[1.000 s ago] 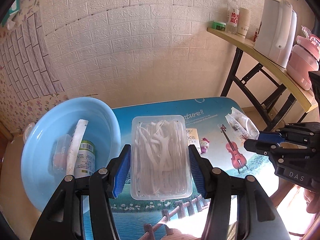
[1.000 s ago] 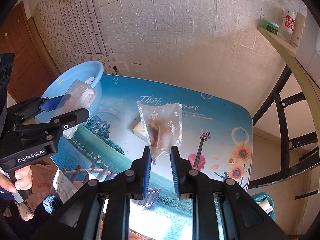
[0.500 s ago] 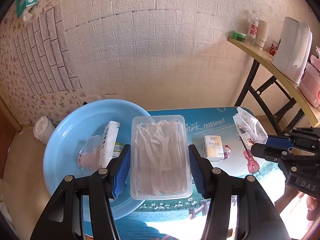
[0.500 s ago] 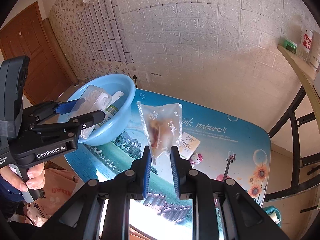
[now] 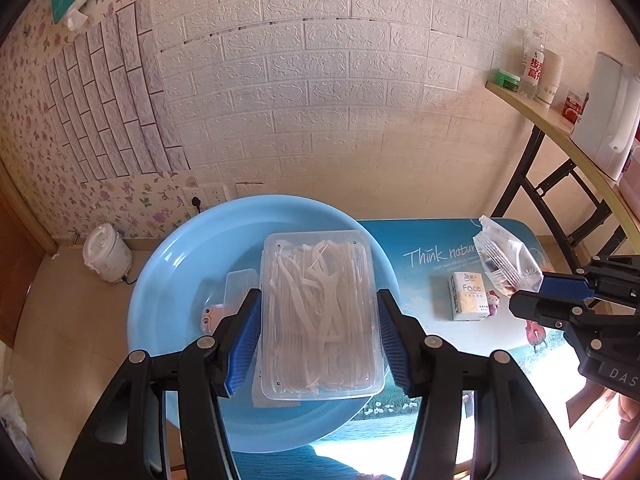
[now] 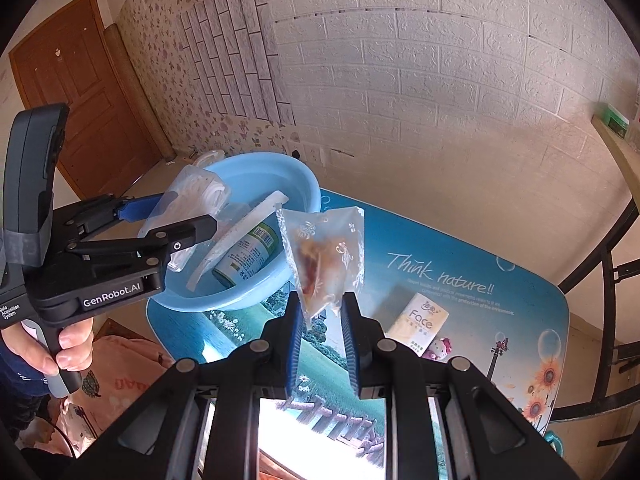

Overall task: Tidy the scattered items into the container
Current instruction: 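Lift and carry the floss-pick box and clear bag over the blue basin, then open left tool to drop the floss-pick box while right tool releases the clear bag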

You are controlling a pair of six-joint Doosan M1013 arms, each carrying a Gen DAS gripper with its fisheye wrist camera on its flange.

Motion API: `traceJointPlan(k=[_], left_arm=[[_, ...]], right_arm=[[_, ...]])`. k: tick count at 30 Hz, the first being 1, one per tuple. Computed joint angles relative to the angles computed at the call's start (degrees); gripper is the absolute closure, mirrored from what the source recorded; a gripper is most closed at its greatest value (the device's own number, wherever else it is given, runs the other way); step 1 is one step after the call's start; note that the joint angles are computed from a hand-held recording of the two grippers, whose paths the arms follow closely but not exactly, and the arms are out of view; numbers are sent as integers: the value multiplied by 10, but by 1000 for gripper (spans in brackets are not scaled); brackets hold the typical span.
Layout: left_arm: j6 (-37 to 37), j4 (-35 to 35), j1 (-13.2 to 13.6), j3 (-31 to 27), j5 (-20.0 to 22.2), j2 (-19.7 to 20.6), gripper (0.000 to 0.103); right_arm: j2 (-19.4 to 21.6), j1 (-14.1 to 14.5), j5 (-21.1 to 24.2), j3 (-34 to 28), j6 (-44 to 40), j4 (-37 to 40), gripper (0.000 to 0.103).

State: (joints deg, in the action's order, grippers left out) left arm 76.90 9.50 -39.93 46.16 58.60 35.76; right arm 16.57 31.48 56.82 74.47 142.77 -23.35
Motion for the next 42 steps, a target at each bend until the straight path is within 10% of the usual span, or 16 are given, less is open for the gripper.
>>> traceJointPlan(k=[42], left_arm=[[41,-31,66,10,18,10,43]], right_arm=[[148,-17,50,-189,-157,118,83]])
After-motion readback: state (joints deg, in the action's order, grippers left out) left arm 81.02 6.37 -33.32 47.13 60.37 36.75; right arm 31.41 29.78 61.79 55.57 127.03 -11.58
